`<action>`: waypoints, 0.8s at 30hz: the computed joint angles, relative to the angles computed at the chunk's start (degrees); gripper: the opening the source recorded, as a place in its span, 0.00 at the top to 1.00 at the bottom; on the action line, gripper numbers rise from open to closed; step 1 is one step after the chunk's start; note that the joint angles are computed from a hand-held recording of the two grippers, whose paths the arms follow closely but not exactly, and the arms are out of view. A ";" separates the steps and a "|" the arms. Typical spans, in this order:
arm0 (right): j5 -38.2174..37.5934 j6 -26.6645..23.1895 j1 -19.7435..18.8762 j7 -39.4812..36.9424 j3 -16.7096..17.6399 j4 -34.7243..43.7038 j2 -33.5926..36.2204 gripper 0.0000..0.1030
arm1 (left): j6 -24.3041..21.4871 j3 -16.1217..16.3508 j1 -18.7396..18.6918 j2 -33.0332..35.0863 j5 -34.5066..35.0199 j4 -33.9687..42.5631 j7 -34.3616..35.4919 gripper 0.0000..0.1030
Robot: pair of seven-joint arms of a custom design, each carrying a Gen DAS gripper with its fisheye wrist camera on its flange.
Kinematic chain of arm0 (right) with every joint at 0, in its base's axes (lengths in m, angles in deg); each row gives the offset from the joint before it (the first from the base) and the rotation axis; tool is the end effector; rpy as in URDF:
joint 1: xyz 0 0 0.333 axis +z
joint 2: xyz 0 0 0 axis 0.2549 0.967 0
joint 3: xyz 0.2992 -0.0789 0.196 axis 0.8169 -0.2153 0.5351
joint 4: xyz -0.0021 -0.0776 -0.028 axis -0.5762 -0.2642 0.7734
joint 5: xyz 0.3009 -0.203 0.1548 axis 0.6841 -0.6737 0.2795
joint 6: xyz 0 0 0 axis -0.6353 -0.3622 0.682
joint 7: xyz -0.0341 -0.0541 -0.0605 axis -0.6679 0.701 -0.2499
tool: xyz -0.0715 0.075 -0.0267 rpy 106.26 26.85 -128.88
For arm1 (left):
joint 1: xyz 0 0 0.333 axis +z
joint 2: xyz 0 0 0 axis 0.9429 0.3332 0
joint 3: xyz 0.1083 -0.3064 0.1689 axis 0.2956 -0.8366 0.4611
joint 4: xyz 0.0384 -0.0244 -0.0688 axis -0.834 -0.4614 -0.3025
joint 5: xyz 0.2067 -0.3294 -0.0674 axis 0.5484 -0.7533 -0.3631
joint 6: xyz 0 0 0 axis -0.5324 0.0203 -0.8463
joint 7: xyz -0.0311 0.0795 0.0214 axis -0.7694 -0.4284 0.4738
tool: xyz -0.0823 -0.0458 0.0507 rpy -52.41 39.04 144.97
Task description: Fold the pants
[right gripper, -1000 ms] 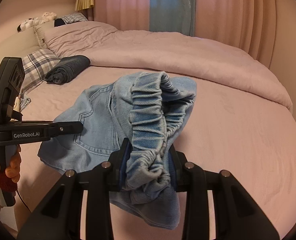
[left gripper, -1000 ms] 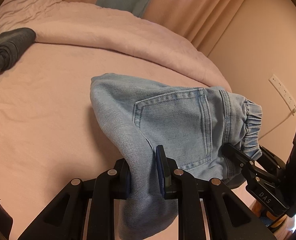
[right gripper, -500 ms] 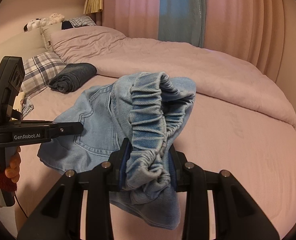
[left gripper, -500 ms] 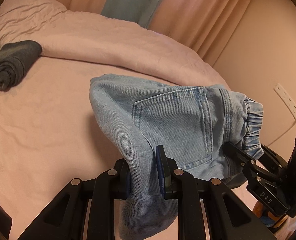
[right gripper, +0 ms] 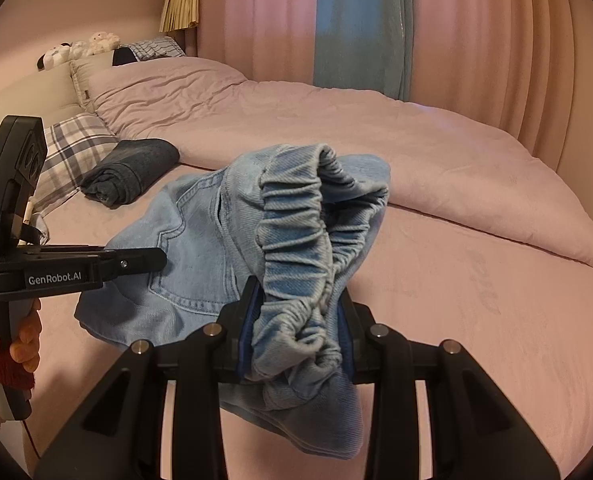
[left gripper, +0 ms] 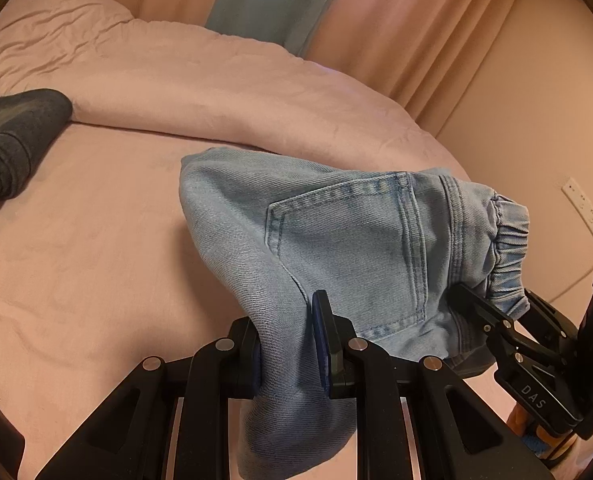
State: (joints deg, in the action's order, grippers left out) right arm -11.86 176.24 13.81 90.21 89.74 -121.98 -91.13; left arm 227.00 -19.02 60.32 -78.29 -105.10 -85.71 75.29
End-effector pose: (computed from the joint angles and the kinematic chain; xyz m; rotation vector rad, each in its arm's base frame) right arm 0.3512 0.1770 0.5495 -1.8026 1.4928 -0.7738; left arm 0.4741 -0.0519 0.5206 -1.7726 2.1093 -1.2261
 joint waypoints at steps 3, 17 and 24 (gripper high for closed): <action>-0.20 0.37 -0.60 0.19 0.22 0.41 1.34 0.67 | -0.02 -0.33 0.23 2.04 0.51 1.27 -0.40 0.82; -2.91 2.02 -3.85 2.48 0.55 2.96 10.98 0.67 | -0.93 -4.57 3.93 10.17 5.01 6.00 -4.38 0.82; -5.03 1.68 -3.33 4.45 -0.57 4.31 14.94 0.67 | -0.82 -5.73 5.20 11.94 6.49 6.41 -5.33 0.82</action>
